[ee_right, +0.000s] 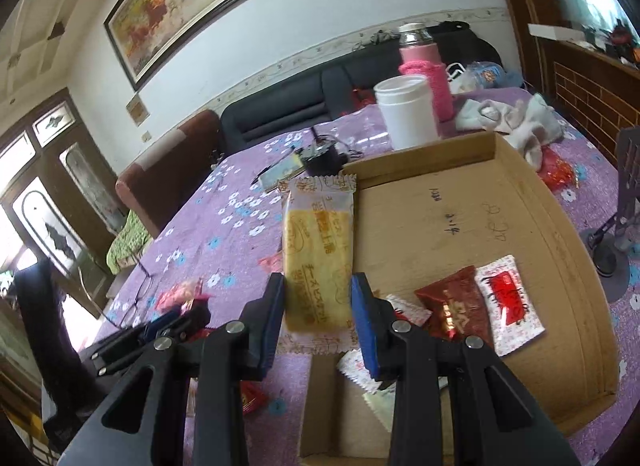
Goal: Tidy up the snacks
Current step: 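Carry the red wafer pack and yellow biscuit pack over the tray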
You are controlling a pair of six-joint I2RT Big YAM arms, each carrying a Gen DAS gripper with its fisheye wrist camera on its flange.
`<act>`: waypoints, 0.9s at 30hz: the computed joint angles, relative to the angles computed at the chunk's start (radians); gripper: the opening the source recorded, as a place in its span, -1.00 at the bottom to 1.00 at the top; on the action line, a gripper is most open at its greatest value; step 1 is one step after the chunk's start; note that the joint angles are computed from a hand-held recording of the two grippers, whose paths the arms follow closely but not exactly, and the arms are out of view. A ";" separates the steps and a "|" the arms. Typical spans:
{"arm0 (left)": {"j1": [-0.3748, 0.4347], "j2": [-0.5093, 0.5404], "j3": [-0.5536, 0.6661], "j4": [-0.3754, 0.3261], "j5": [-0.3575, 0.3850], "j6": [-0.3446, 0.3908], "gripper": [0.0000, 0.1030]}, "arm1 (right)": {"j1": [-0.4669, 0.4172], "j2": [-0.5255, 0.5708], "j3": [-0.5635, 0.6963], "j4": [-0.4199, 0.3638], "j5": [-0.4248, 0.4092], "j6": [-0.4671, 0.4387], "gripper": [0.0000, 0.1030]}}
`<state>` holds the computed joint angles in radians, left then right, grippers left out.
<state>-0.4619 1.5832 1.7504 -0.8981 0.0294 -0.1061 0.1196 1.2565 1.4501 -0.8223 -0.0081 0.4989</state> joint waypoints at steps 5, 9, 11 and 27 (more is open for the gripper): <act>-0.009 -0.014 -0.021 0.017 0.033 0.020 -0.60 | -0.019 -0.012 -0.007 0.005 -0.005 0.018 -0.38; -0.013 -0.024 -0.035 0.036 0.054 0.026 -0.60 | -0.020 -0.014 -0.008 0.002 -0.001 0.020 -0.37; 0.001 -0.033 -0.042 0.047 0.118 0.018 -0.60 | -0.019 -0.015 -0.008 0.004 0.002 0.023 -0.37; -0.052 -0.013 0.035 -0.036 0.119 0.009 -0.60 | -0.076 -0.044 -0.024 0.002 -0.008 0.041 -0.37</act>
<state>-0.5140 1.5704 1.7850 -0.9343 0.1489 -0.0972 0.0435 1.2127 1.4265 -0.8204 -0.0164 0.5399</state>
